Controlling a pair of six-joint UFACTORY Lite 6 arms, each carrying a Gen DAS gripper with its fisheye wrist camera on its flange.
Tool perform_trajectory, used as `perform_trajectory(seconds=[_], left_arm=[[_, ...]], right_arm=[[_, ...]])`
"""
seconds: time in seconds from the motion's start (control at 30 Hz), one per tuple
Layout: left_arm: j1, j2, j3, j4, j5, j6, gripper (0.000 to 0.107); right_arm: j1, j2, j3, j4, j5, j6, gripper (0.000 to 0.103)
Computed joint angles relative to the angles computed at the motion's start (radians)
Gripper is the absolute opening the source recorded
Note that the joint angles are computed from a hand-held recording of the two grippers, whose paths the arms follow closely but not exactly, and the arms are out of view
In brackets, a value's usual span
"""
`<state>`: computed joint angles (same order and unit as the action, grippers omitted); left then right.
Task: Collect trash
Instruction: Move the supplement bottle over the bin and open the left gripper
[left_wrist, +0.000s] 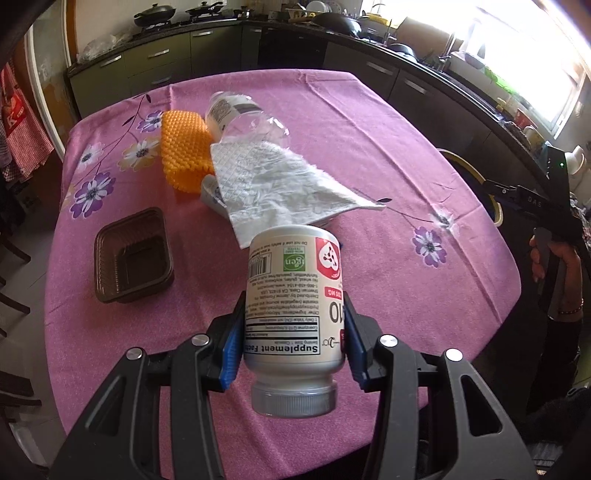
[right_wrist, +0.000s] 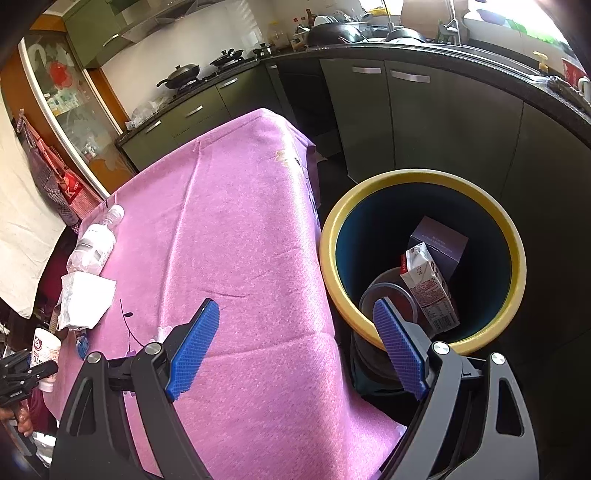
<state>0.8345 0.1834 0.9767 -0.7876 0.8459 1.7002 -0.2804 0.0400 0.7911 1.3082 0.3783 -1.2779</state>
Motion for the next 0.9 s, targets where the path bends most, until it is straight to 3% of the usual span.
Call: perform_trajectory(seconds=[0.23,0.43,0.7,0.8,0.9], left_arm=[[-0.179,-0.177,-0.06,-0.031,0.102,-0.009,0.045],[-0.578,-0.237,-0.039,-0.071,0.03,-0.155,0.045],[-1.112,0.124,0.343,0.0,-0.151,-0.497,0.045],[-1.24,0.335,0.564,0.111,-0.22,-0.68,0.045],[-1.312,0.544,0.807,0.223,-0.208,-0.859,0.045]], right_arm=[[-0.147,-0.161,-0.09,0.052,0.044,-0.059,0.085],[-0.396,-0.252,-0.139,0.006,0.145,-0.091,0.085],[-0.728,-0.18,-0.156,0.011,0.316,-0.244,0.085],[-0.805,-0.122,-0.143,0.008,0.343,-0.286,0.085],[-0.847,-0.07,-0.13,0.004,0.362,-0.303,0.085]])
